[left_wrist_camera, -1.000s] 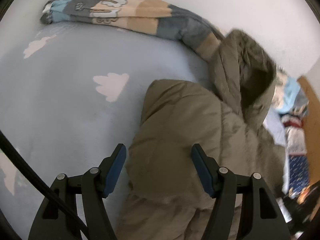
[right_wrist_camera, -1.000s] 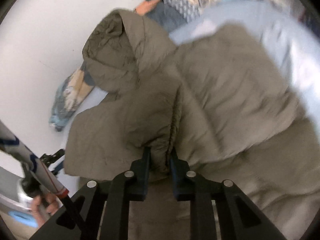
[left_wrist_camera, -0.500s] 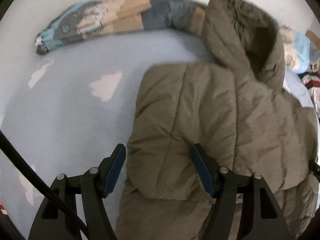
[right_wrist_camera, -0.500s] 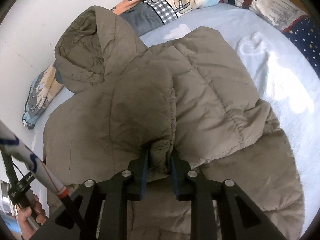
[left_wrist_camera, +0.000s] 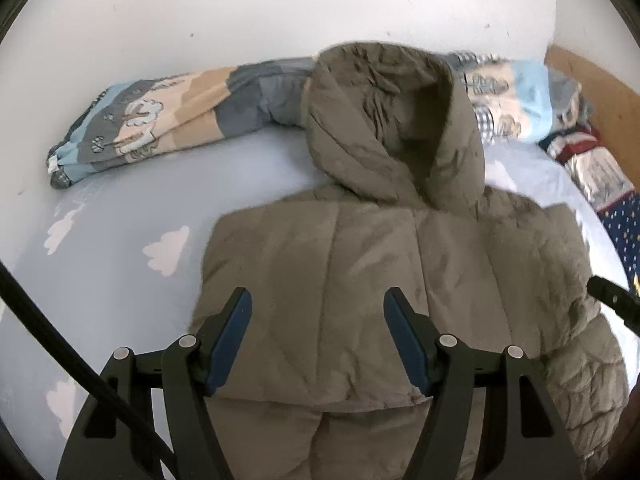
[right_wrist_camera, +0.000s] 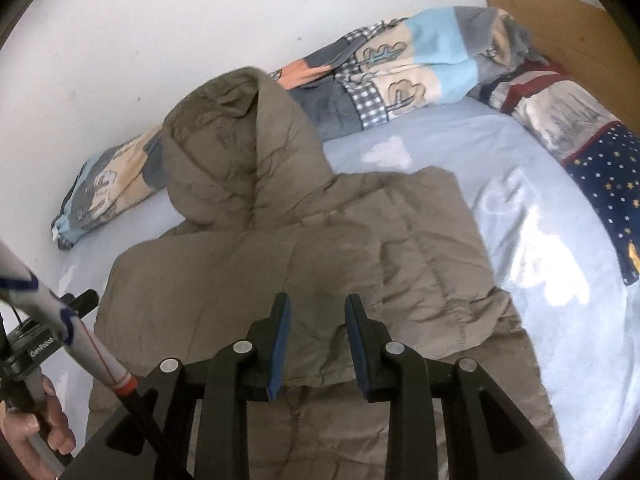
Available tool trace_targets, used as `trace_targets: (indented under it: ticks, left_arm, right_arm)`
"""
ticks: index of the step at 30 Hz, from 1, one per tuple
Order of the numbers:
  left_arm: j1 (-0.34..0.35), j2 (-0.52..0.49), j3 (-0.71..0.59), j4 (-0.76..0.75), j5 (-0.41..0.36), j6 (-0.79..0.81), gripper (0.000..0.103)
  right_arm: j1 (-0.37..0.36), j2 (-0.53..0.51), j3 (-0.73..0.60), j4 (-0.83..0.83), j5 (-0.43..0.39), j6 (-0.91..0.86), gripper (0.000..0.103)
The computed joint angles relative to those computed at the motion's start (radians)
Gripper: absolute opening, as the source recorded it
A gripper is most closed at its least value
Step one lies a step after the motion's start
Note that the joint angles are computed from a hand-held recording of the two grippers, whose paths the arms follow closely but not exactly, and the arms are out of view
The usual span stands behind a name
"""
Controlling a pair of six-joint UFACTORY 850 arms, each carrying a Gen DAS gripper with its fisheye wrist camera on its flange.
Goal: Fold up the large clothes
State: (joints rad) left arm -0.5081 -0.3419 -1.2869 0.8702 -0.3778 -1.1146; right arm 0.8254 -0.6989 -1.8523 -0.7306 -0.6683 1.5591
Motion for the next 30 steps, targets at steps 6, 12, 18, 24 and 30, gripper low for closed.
trace_targets:
  ticks: [6,12,18,24,30]
  left_arm:
    - [0.002,-0.038,-0.013,-0.069,0.003,0.065,0.068]
    - [0.014,-0.064,-0.021,-0.174,0.011,0.15,0.068]
    - [0.033,-0.093,-0.035,-0.329,0.013,0.289,0.071]
    - [0.036,-0.094,-0.03,-0.344,0.022,0.299,0.072]
    - [0.038,-0.093,-0.027,-0.338,0.026,0.293,0.073]
  right_arm:
    - [-0.011,-0.008,0.008,0.031,0.028,-0.035,0.03]
    - [-0.022,-0.032,-0.006,0.097,0.037,-0.106,0.03]
    - [-0.036,-0.062,-0.018,0.196,0.034,-0.188,0.03]
    - [-0.044,-0.074,-0.023,0.249,0.031,-0.239,0.03]
    - [-0.045,-0.082,-0.039,0.263,0.017,-0.251,0.03]
